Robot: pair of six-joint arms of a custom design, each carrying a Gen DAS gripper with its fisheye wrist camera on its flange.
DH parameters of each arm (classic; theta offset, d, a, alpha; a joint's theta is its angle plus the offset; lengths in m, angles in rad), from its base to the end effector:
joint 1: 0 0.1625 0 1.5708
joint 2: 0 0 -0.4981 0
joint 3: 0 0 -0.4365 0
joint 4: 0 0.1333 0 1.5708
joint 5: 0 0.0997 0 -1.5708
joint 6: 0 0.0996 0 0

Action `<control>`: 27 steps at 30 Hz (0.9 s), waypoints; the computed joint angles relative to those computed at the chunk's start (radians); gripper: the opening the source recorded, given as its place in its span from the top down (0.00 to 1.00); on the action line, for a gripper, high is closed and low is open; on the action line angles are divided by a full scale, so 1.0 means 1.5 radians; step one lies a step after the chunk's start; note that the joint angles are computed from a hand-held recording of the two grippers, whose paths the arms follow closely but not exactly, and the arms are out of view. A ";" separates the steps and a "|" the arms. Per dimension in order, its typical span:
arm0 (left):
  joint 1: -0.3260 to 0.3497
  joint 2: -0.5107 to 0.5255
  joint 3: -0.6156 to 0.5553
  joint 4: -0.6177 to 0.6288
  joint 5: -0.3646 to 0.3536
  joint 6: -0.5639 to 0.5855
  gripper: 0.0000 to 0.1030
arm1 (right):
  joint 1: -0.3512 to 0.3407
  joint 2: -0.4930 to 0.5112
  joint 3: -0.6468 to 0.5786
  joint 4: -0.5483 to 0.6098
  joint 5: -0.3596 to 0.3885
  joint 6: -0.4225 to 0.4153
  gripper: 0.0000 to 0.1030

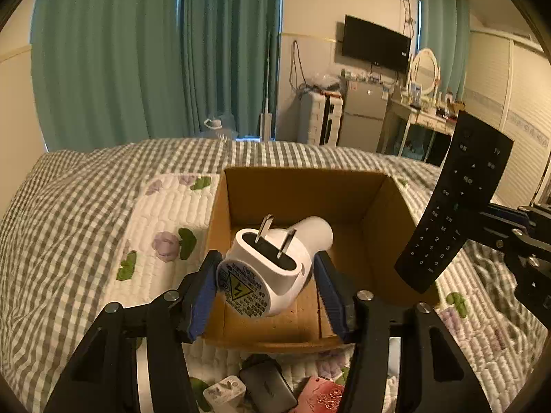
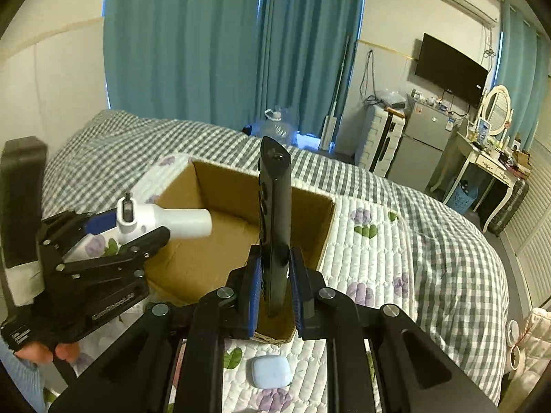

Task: Organize rigid objects
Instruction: 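Release the adapter into the box with the left gripper while the right carries the remote over, then open the right gripper to drop the remote into the box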

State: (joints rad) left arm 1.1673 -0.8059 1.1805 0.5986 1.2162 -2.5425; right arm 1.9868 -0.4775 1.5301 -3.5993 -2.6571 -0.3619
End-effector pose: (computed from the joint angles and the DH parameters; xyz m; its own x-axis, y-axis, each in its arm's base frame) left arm -0.1288 -0.7293 0.2288 -0.5926 0.5844 -0.5543 0.7977 0.5216 -0.3028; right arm 0.3456 -0.6704 0.0688 -0.5952 0.2694 0.7570 -0.4675 0.6501 -0.5990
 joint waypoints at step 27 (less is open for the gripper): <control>0.003 -0.092 0.098 -0.042 -0.027 0.034 0.00 | -0.030 0.001 -0.028 0.068 0.009 0.087 0.33</control>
State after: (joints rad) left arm 1.1716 -0.9433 1.3270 0.5357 1.1752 -2.4921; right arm 1.9423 -0.4753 1.4881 -3.4975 -2.6438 -0.2310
